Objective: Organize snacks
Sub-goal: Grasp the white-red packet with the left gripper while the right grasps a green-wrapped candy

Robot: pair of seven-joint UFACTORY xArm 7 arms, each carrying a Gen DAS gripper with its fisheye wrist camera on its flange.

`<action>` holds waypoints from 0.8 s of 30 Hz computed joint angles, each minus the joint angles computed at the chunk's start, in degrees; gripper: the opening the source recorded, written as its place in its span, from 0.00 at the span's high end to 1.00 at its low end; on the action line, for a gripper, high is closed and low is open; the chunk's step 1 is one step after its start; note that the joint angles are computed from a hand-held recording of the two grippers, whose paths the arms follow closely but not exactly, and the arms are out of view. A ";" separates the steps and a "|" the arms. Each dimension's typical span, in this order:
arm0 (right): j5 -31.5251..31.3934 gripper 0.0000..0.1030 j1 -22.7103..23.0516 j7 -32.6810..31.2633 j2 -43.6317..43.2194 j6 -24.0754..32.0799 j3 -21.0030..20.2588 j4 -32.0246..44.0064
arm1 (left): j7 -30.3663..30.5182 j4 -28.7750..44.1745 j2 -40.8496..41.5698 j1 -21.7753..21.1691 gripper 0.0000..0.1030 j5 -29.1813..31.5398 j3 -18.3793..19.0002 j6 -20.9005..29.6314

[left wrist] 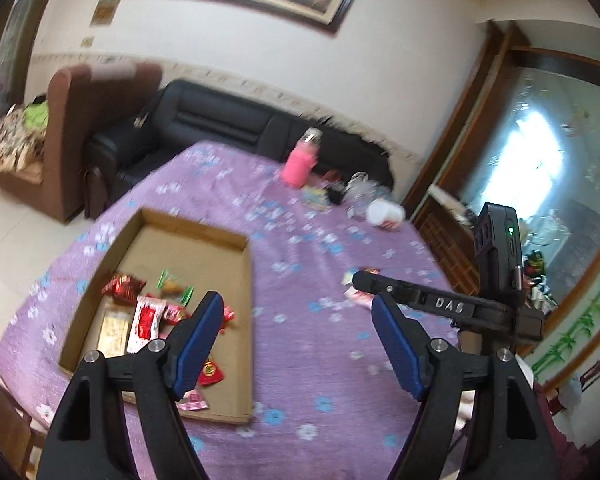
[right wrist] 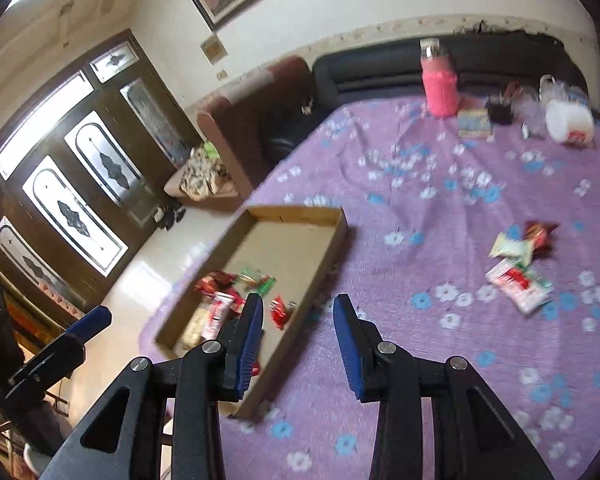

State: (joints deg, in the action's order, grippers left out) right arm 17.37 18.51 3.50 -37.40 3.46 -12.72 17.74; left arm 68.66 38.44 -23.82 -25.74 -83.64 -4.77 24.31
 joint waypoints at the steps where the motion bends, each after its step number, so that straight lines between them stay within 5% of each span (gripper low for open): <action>1: -0.86 0.61 -2.69 0.88 -3.85 3.08 2.30 -0.11 | -0.52 -0.71 -2.21 0.12 0.26 0.79 0.15 0.54; 4: -3.95 0.61 -10.93 5.09 -14.21 11.46 9.24 1.32 | -3.79 -1.91 -8.80 0.59 0.24 5.23 1.65 1.89; 10: -6.87 0.61 -16.48 10.77 -22.41 22.63 10.68 14.36 | -12.50 2.52 -16.19 2.30 0.19 15.70 4.35 0.36; 14: -13.53 0.61 -24.21 14.10 -20.30 29.00 14.27 27.62 | -20.47 9.15 -14.67 7.23 0.14 25.89 1.38 -4.56; 20: -19.08 0.57 -31.72 20.01 -15.53 37.03 13.32 46.66 | -36.58 22.08 -6.36 17.44 0.08 42.00 -4.29 -6.62; 24: -24.01 0.34 -34.71 20.06 -17.35 36.83 13.00 43.54 | -34.60 22.97 -1.87 8.46 0.06 38.36 1.17 -6.17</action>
